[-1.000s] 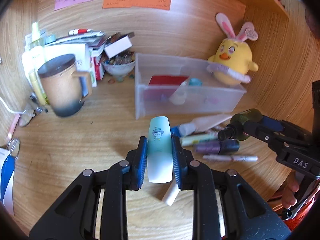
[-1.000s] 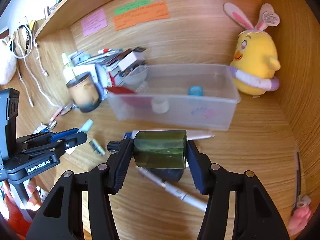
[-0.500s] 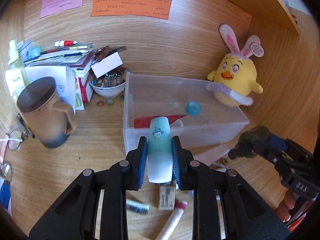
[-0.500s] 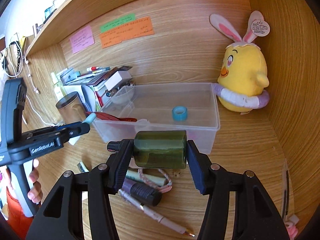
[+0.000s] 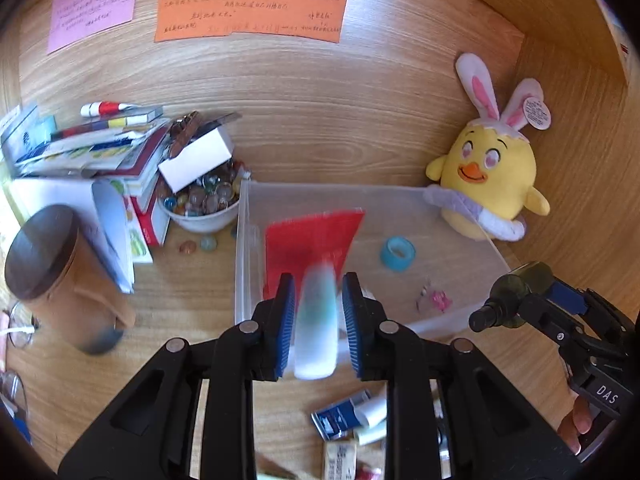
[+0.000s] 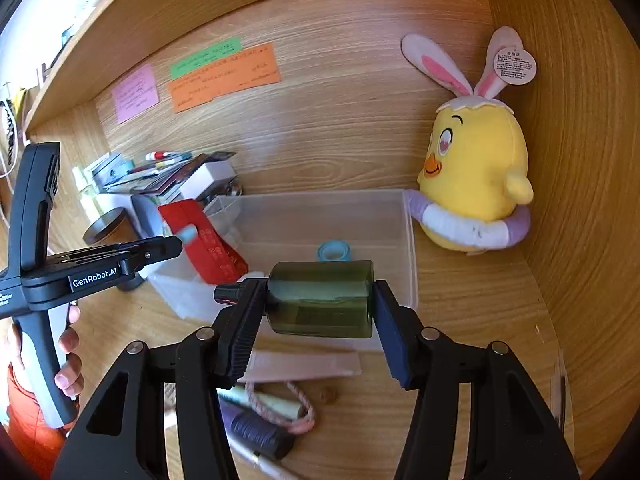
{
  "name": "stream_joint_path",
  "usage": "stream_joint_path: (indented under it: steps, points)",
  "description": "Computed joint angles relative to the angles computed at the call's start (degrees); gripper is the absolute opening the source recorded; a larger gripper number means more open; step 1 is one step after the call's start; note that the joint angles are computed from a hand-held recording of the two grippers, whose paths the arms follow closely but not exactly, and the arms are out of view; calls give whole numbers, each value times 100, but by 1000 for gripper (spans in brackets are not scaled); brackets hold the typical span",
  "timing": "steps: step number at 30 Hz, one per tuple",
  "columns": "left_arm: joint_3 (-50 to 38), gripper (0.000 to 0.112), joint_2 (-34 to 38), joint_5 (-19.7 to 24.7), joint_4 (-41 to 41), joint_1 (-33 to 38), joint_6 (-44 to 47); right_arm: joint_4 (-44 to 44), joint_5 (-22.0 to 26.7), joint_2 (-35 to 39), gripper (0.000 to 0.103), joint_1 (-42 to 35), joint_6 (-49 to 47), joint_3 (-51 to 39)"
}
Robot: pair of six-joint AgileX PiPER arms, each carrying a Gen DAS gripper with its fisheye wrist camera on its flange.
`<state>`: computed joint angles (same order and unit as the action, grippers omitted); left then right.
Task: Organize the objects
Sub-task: 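Lower the light blue tube into the box with the left tool while the right tool drops the bottle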
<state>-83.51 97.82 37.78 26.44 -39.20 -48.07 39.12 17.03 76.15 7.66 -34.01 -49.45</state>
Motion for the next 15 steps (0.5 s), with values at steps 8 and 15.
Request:
stream_joint_path:
  steps: [8, 15]
  points:
    - [-657, 23, 565, 177, -685, 401, 745, -355, 278, 659, 51, -77, 320, -746]
    - [-406, 23, 544, 79, -965, 455, 992, -1123, 456, 1261, 51, -10, 1012, -1285]
